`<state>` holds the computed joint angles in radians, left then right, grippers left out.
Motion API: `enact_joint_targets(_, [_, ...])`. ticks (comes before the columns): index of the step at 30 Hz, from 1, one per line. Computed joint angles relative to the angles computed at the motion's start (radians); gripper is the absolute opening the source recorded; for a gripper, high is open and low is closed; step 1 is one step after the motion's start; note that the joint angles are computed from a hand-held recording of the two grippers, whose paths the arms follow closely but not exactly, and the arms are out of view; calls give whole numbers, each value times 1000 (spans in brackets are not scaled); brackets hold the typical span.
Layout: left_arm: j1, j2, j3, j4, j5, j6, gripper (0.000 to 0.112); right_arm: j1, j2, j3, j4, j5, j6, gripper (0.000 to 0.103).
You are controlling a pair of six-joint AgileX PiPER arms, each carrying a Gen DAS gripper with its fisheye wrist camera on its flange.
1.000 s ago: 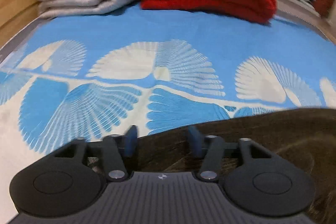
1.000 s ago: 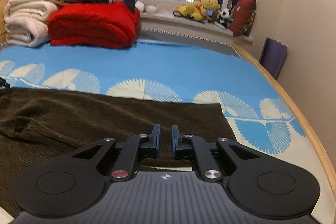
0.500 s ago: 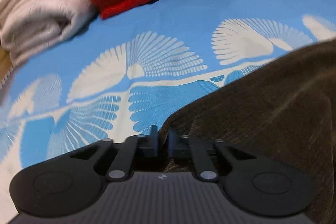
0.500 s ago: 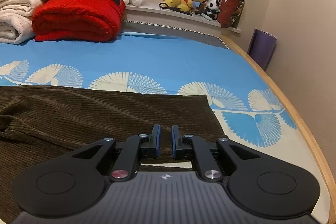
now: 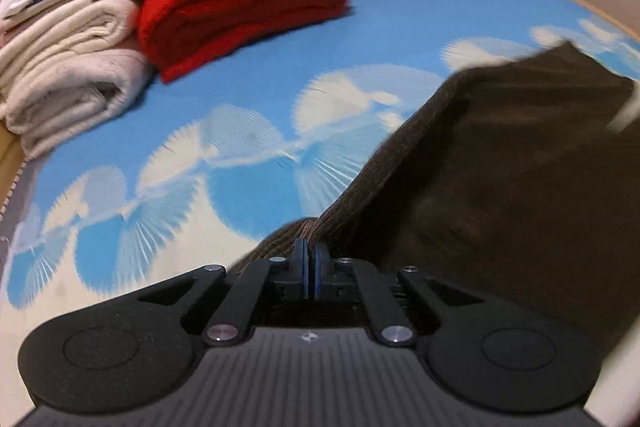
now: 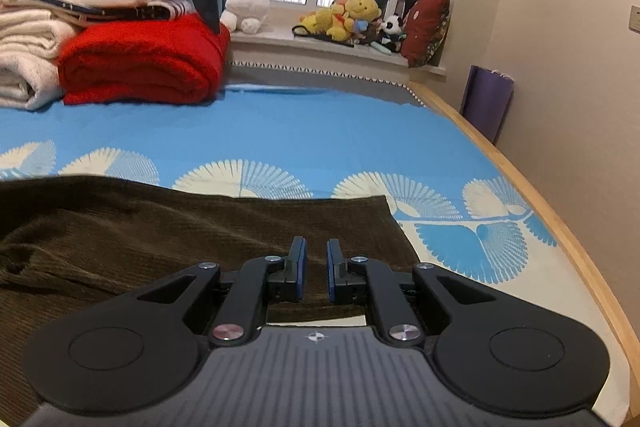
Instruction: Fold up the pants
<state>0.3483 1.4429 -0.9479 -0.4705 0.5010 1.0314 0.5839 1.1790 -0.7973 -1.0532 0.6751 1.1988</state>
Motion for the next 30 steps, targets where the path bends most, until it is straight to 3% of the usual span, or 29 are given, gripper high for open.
enact_joint_targets(3, [83,-129,101,-40,163,83,2,40,-42,15,10,30,22,10])
enact_joint_targets(5, [138,-133,116,-35,269,116,5,60,-61,22,28,49,17,10])
enact_joint_targets(7, [177,-108,107,-16,323,84,5,90,-75,31,34,76,13,10])
enact_joint_targets(9, [245,-64,59,-42,371,6,22,114,-82,35,31,101,15,10])
enact_joint_targets(10, [288,-36,26,-63,411,-46,46,115,-84,35,34,104,16,10])
enact_joint_targets(11, [325,2,-11,-76,454,-103,60,111,-87,36,45,103,11,10])
enact_joint_targets(13, [361,83,-77,-49,516,-218,60,101,-88,34,66,105,9,10])
enact_joint_targets(18, [359,252,-170,35,561,-477,60,63,-79,24,106,81,21,11])
enact_joint_targets(30, [279,364,-243,98,492,-702,61,26,23,-45,167,-39,-23,12])
